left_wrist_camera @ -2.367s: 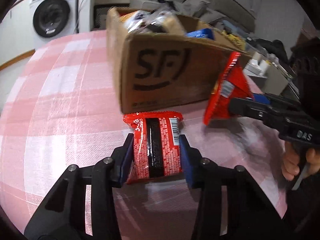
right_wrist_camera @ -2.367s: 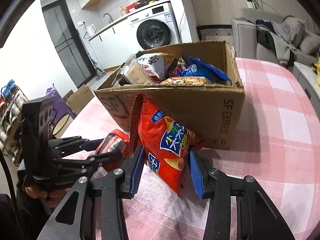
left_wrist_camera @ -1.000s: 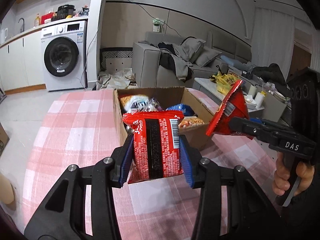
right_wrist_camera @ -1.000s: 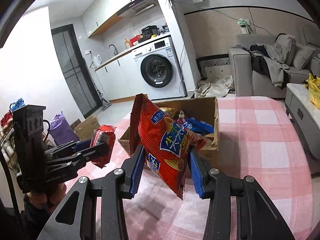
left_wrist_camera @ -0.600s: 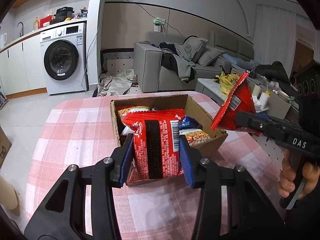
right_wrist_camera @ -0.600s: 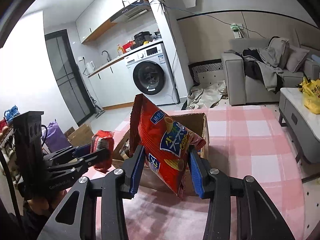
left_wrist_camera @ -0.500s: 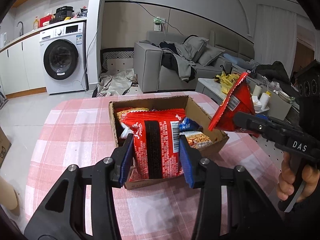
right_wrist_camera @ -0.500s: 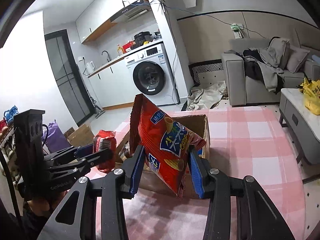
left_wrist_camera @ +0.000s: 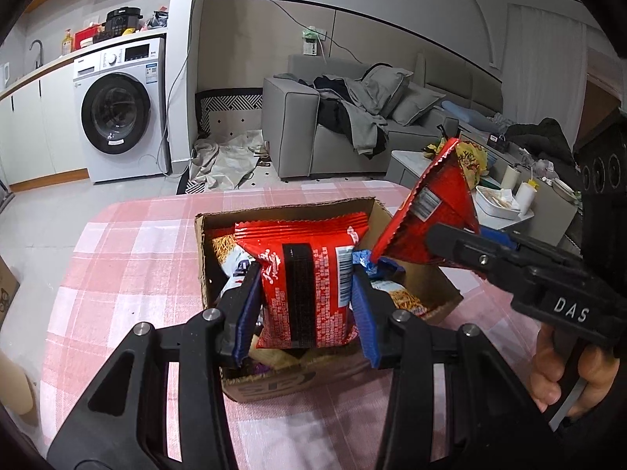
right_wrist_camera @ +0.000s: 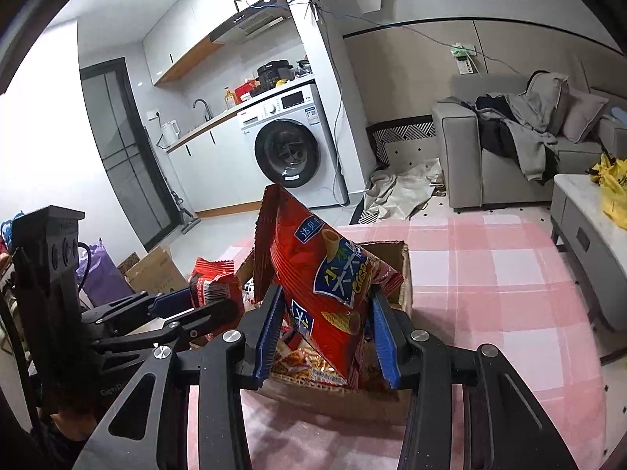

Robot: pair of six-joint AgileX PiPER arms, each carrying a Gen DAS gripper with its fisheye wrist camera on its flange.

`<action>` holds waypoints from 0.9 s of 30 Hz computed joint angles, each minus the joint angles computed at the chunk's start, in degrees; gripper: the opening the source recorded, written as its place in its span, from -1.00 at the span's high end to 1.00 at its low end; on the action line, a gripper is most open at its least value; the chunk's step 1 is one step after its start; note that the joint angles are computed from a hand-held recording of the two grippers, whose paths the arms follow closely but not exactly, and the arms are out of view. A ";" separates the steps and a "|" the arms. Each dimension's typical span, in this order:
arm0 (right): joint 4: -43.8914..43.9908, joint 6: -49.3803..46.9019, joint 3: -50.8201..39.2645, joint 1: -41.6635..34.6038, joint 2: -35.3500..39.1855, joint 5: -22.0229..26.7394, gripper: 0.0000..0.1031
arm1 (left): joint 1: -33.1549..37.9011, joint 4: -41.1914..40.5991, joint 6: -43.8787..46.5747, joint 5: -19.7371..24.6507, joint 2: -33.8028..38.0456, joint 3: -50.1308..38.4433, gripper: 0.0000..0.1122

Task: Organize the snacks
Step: 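Lift both packets and carry them over the box, then open both grippers to drop the wafer packet and chip bag into the box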

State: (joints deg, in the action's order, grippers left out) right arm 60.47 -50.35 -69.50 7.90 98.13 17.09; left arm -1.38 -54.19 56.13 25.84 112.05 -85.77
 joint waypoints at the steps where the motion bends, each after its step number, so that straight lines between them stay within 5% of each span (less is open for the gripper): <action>1: -0.66 0.74 -0.66 0.25 0.72 -0.19 0.16 | -0.21 1.34 -1.61 0.35 0.93 -1.39 0.28; 10: -1.93 1.44 -6.32 -0.52 7.12 -0.38 0.16 | -2.53 8.83 -9.49 0.76 8.19 -10.93 0.28; 27: -18.44 13.91 -16.11 0.02 15.97 1.05 0.16 | -5.50 20.55 -19.73 -0.62 17.61 -21.21 0.28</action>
State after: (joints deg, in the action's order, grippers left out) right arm 42.04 -36.44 -85.60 7.91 114.11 18.14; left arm -6.88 -33.64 36.39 25.22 129.66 -106.98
